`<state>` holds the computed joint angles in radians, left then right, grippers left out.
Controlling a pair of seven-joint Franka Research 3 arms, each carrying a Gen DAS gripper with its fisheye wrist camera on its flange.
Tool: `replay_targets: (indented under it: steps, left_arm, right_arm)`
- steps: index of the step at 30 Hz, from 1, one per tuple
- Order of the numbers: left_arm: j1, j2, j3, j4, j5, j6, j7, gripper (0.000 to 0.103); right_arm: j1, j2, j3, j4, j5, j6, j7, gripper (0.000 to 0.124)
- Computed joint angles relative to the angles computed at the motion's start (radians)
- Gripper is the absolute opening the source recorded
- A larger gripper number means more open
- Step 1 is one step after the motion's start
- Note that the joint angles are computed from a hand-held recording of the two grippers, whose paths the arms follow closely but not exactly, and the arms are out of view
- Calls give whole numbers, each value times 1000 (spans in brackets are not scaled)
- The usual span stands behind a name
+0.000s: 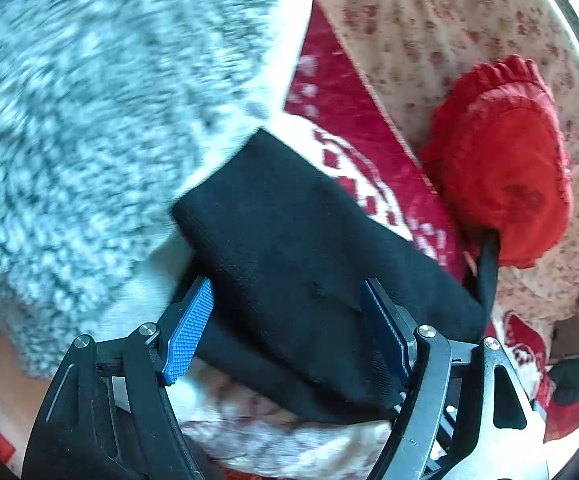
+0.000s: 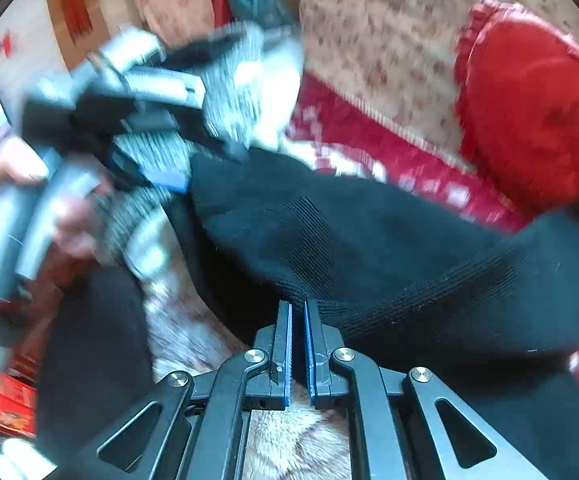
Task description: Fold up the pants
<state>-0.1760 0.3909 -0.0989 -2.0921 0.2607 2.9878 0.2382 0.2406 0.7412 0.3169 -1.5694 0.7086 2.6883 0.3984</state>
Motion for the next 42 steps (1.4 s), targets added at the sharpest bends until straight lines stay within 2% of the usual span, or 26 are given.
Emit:
replay_targets:
  steps: [1,3,7,11,12,15,17,18,19,21,23,26,27,28,29,30,31,34,37,38,40,41,42]
  left_arm:
    - [-2,-4,2,-10,0,-1,-3,75]
    - [-11,-16,14,-31,12,16,-14,75]
    - [-47,-44,48,-60,53,29,-52,76]
    - [-38,-49,29,-80,52,35,-60,75]
    - [-40,-47,29,-77,53,25,-62,75]
    - [-47,-49,35,-83,58,24,-84,75]
    - [-72,-65,62,-95,85,26,-118,75]
    - [-84,-72,77,-98,103,21,-138,75]
    - [-110,-80,108,-100,136,10,-179,76]
    - [-106,-82,110,-105,161,10,-220,76]
    - [-66,-66,71,-97,139,20,-203,76]
    - [-87,-49,93,-72,170,-2,-233,76]
    - [-79,-43,84,-64,167,-11,-231,76]
    - [-68,-44,73,-67,162,-4,-226,76]
    - [-72,-50,79,-72,171,4,-234,76]
    - [-83,-59,91,-77,185,5,-248,76]
    - [-104,-74,115,-85,215,7,-277,76]
    - [-167,-116,184,-92,350,-13,-400,76]
    - [-191,-130,198,-69,463,-52,-495,76]
    - [-187,-125,189,-56,483,-57,-505,76]
    - [-161,-107,146,-25,481,-68,-483,76]
    - [-142,-94,117,-8,468,-72,-458,76]
    - [-129,-82,97,6,464,-71,-439,76]
  right_arm:
    - [21,9,-20,5,-20,-7,32,6]
    - [11,-1,-7,-18,-16,14,15,6]
    - [-15,-31,2,-30,-15,-39,-7,5]
    - [-43,-77,8,-79,21,-90,-63,0]
    - [-33,-84,-3,-91,22,-83,-62,0]
    - [5,-72,-30,-105,16,17,-46,0]
    - [-47,-76,24,-102,77,0,-85,4]
    - [-76,-85,59,-110,124,7,-140,12]
    - [-91,-99,87,-128,165,35,-211,26]
    - [-82,-110,100,-139,201,72,-297,36]
    - [-39,-105,80,-134,185,97,-325,36]
    - [56,-57,21,-100,92,177,-288,36]
    - [83,-34,-3,-82,49,188,-256,34]
    - [116,-9,-37,-56,1,192,-206,24]
    - [116,8,-39,-34,-13,190,-179,20]
    - [86,17,-13,-14,-8,161,-170,7]
    - [53,15,6,5,0,95,-133,4]
    - [-40,-21,63,0,62,-24,-134,4]
    - [-38,-56,39,-34,77,-69,-144,4]
    - [-12,-50,15,-38,61,-59,-125,4]
    - [44,-23,-24,-40,23,16,-89,4]
    - [58,-6,-31,-34,9,40,-71,5]
    - [42,-2,-10,-41,17,61,-83,7]
